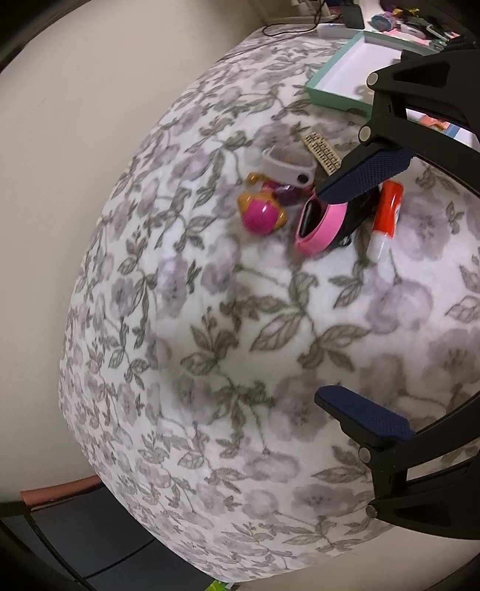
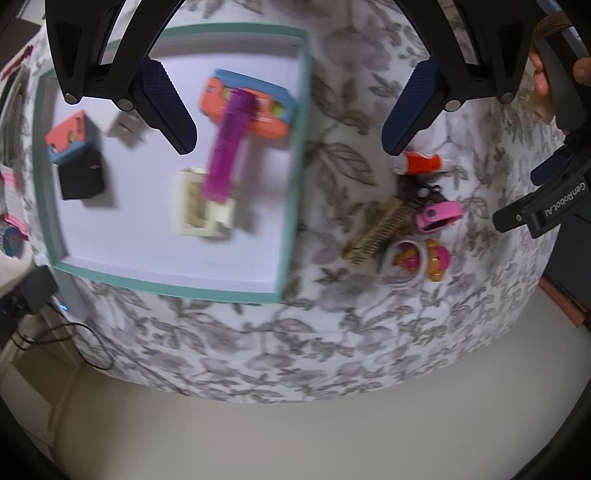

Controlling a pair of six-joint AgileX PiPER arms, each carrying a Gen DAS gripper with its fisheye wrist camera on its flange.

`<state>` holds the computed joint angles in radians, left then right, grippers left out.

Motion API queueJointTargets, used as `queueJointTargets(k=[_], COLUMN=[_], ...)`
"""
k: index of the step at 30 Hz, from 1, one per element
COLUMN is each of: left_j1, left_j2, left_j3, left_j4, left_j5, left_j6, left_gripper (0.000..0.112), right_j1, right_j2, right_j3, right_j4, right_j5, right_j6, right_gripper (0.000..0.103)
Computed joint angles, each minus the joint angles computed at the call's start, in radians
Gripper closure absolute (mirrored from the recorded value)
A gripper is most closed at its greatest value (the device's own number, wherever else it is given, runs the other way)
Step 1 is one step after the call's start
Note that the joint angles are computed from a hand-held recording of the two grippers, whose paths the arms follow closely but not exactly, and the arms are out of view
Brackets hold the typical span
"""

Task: Organize rigid objects
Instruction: 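Move both tools back over the pile of items, then grasp the red-white glue stick with right tool while left tool grasps pink watch band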

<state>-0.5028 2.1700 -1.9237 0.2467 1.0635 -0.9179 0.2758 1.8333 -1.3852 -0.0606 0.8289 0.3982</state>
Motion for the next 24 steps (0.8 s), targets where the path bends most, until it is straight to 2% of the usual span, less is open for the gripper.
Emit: queueJointTargets(k=[8,24], left_j1=[0.066,0.106], left_j2=[-0.018,0.059], left_j3=[0.091,0.102], left_j4=[-0.057,-0.114], left_j5=[-0.061,-0.024], left_j6=[0.032,0.082], left_gripper=[0.014,0.013], right_j1=[0.097,0.206], right_j2=[0.124,0.285], right_j3=[-0.130,-0.261], right_j4=[0.006,-0.020], right_j5=[0.012,0.060], right_j6=[0.013,0.051], right_gripper=[0.001,0.001])
